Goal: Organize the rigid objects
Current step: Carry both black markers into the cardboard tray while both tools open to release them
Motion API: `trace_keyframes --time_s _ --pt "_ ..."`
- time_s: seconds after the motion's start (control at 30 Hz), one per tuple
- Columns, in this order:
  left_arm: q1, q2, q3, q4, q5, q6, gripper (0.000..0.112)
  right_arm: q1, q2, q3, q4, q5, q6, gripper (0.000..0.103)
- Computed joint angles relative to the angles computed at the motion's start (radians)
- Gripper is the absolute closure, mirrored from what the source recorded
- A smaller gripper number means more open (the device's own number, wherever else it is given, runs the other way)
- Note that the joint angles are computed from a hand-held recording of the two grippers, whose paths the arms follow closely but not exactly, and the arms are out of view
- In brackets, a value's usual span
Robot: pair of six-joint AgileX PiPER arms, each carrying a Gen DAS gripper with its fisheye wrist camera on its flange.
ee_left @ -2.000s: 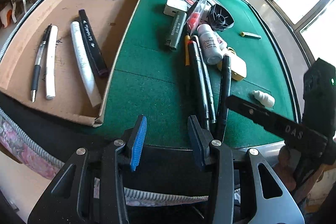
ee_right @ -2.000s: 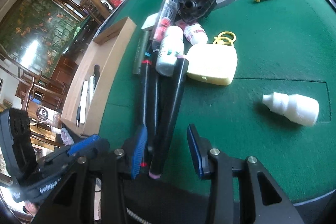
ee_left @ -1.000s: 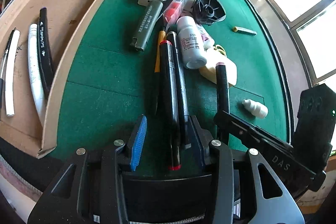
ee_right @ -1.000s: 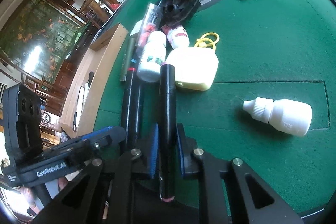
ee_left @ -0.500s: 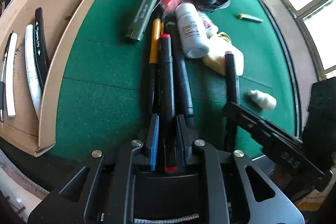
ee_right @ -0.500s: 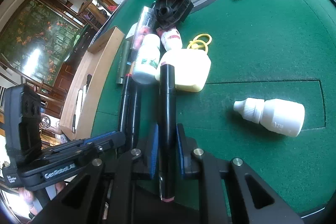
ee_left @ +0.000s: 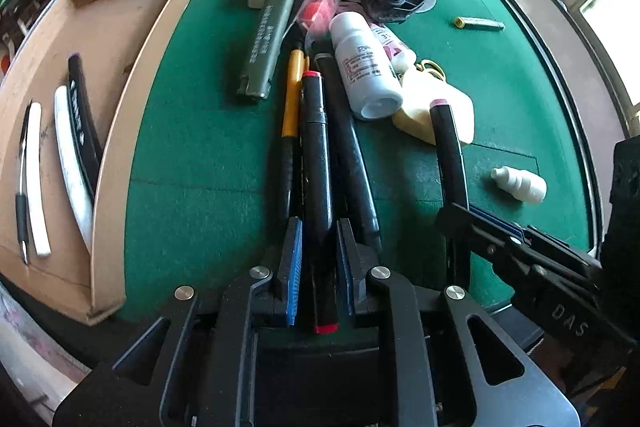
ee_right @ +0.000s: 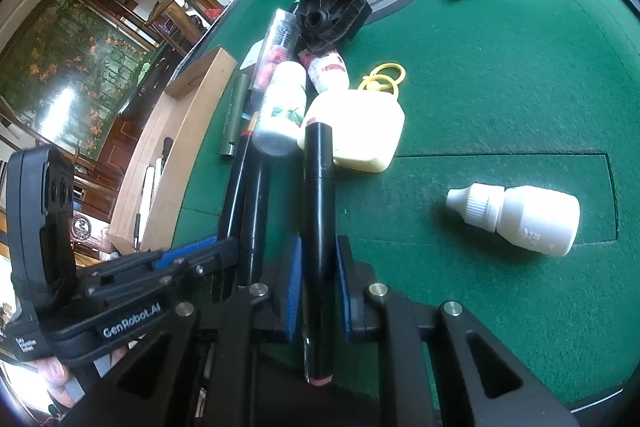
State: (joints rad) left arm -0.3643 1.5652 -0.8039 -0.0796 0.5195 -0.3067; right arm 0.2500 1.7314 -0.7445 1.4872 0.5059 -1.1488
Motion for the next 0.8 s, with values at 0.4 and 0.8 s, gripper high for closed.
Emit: trace_keyframes --time_s 0.4,0.8 --pt "0.148 -0.197 0.139 -0.353 -0.054 0.354 0.098 0.006 -0.074 0.053 0.086 -0.013 -0.068 0.088" --pt "0.762 -0.406 0.208 -0.703 0.264 0.858 0.098 0.219 -0.024 -0.136 -0.067 -0.052 0.139 0.088"
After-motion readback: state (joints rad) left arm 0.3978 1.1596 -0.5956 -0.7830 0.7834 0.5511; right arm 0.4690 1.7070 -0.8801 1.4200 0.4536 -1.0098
